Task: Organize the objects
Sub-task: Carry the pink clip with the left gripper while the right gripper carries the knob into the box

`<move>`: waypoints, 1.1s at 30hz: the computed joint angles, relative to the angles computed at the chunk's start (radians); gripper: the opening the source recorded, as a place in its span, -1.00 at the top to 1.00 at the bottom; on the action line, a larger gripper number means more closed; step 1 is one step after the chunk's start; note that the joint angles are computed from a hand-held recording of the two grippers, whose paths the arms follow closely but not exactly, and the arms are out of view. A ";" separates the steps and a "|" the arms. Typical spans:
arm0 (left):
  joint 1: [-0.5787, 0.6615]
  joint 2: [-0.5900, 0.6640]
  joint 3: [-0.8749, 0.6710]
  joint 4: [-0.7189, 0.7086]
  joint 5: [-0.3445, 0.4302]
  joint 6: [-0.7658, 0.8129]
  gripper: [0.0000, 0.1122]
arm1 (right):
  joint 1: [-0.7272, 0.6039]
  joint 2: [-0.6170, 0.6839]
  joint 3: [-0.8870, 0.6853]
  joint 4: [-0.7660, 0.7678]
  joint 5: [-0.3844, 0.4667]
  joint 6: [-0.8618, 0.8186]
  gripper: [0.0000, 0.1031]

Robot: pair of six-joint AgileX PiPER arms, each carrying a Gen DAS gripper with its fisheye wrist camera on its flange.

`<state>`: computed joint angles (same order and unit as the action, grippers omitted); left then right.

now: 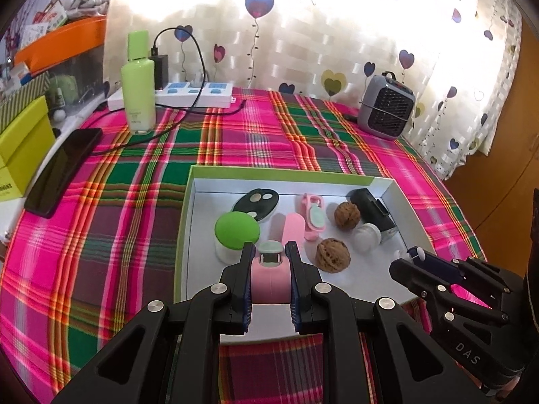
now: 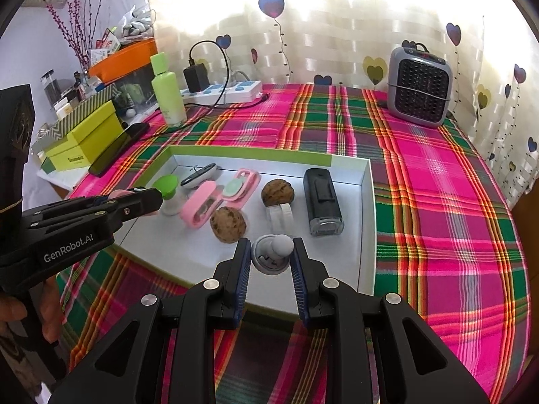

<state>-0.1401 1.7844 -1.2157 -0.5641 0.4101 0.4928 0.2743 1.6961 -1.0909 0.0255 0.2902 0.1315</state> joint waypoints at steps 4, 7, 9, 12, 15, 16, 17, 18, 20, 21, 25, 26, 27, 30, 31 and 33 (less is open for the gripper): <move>-0.011 0.029 -0.024 0.036 0.008 -0.024 0.71 | -0.005 0.024 -0.016 0.019 0.007 -0.026 0.51; -0.015 0.044 -0.030 0.054 0.002 -0.037 0.71 | -0.013 0.038 -0.026 0.055 0.013 -0.069 0.51; -0.014 0.056 -0.039 0.054 0.011 -0.037 0.71 | -0.014 0.050 -0.034 0.060 0.020 -0.078 0.51; -0.015 0.067 -0.046 0.060 0.016 -0.043 0.71 | -0.015 0.066 -0.046 0.060 0.027 -0.079 0.51; -0.017 0.077 -0.051 0.075 0.015 -0.056 0.71 | -0.018 0.078 -0.057 0.068 0.031 -0.090 0.51; -0.017 0.079 -0.052 0.081 0.015 -0.063 0.71 | -0.017 0.083 -0.062 0.060 0.034 -0.082 0.51; -0.016 0.081 -0.054 0.077 0.017 -0.061 0.71 | -0.016 0.087 -0.067 0.053 0.037 -0.077 0.51; -0.016 0.082 -0.054 0.073 0.016 -0.056 0.71 | -0.016 0.091 -0.069 0.054 0.038 -0.079 0.51; -0.020 0.088 -0.054 0.092 0.011 -0.071 0.71 | -0.016 0.101 -0.079 0.036 0.046 -0.065 0.51; -0.022 0.089 -0.054 0.094 0.010 -0.072 0.71 | -0.015 0.102 -0.079 0.025 0.042 -0.057 0.51; -0.026 0.092 -0.053 0.092 0.008 -0.068 0.71 | -0.015 0.107 -0.086 0.006 0.044 -0.041 0.51; -0.027 0.093 -0.054 0.093 0.008 -0.068 0.71 | -0.015 0.108 -0.089 0.007 0.045 -0.042 0.51; -0.027 0.094 -0.055 0.094 0.009 -0.069 0.71 | -0.016 0.108 -0.088 0.008 0.044 -0.044 0.51; -0.027 0.095 -0.055 0.096 0.010 -0.070 0.71 | -0.016 0.109 -0.089 0.007 0.044 -0.042 0.51; -0.028 0.095 -0.055 0.102 0.010 -0.076 0.71 | -0.016 0.109 -0.088 0.007 0.043 -0.043 0.51; -0.030 0.096 -0.056 0.110 0.011 -0.084 0.71 | -0.016 0.110 -0.089 0.006 0.042 -0.043 0.51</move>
<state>-0.1703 1.8803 -1.2716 -0.4540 0.4213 0.4091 0.2579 1.8062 -1.1804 0.0311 0.3326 0.0886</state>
